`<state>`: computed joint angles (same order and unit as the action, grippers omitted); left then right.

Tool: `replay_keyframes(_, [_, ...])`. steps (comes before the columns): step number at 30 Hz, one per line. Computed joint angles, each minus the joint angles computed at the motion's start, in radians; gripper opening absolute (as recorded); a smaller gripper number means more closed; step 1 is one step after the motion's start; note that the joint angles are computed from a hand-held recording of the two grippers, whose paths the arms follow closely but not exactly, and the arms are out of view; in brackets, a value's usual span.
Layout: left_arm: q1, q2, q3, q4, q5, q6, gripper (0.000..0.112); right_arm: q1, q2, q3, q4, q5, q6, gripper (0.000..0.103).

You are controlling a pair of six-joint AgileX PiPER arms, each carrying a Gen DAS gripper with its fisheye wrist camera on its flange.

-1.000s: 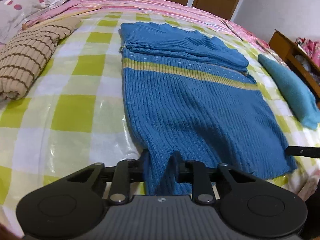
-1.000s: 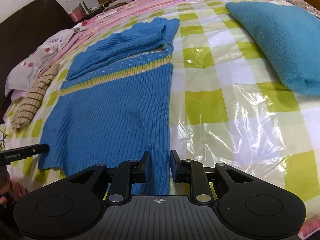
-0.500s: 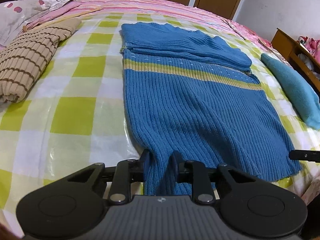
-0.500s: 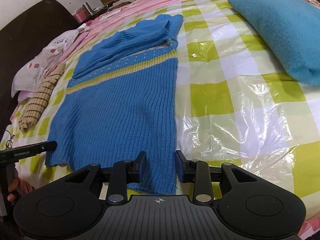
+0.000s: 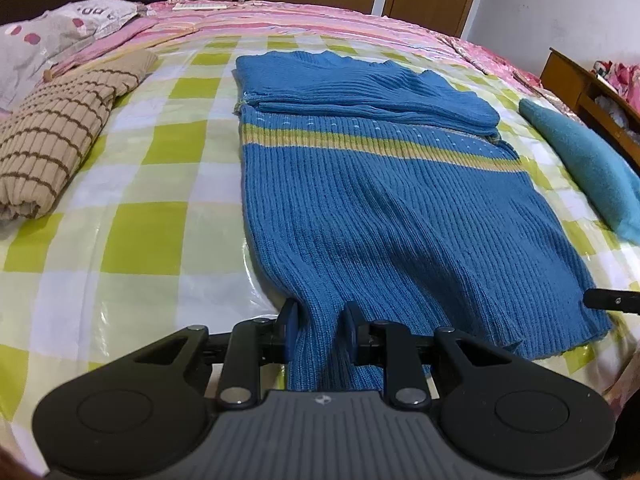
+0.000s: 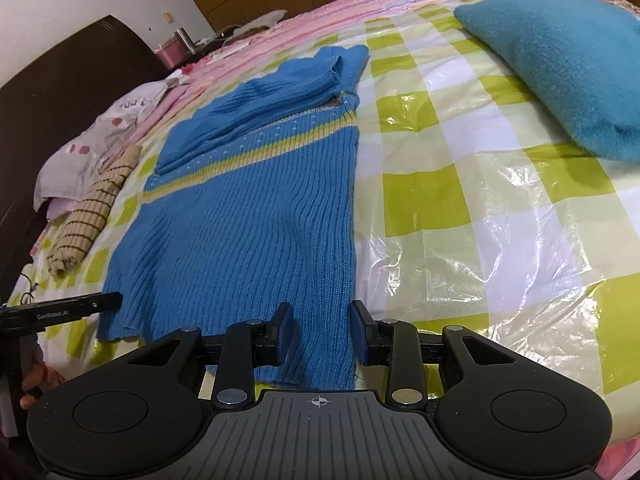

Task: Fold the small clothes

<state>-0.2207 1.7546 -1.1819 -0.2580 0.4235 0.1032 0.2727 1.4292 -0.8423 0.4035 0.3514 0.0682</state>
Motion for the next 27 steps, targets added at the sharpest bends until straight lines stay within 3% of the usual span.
replay_keyframes(4, [-0.015,0.0,-0.006,0.066,0.001,-0.057,0.029,0.019,-0.005,-0.008,-0.096,0.001,0.093,0.031])
replay_keyframes(7, [-0.044,-0.002,-0.016,0.198,0.009,-0.166,0.029,0.052,-0.018,-0.019,-0.285,0.002,0.269,0.032])
replay_keyframes(12, [-0.092,-0.006,-0.016,0.424,-0.002,-0.334,0.029,0.059,-0.023,-0.057,-0.388,0.013,0.355,0.032])
replay_keyframes(27, [-0.112,0.003,-0.029,0.518,0.026,-0.399,0.03,0.122,0.05,-0.116,-0.425,0.035,0.372,0.032])
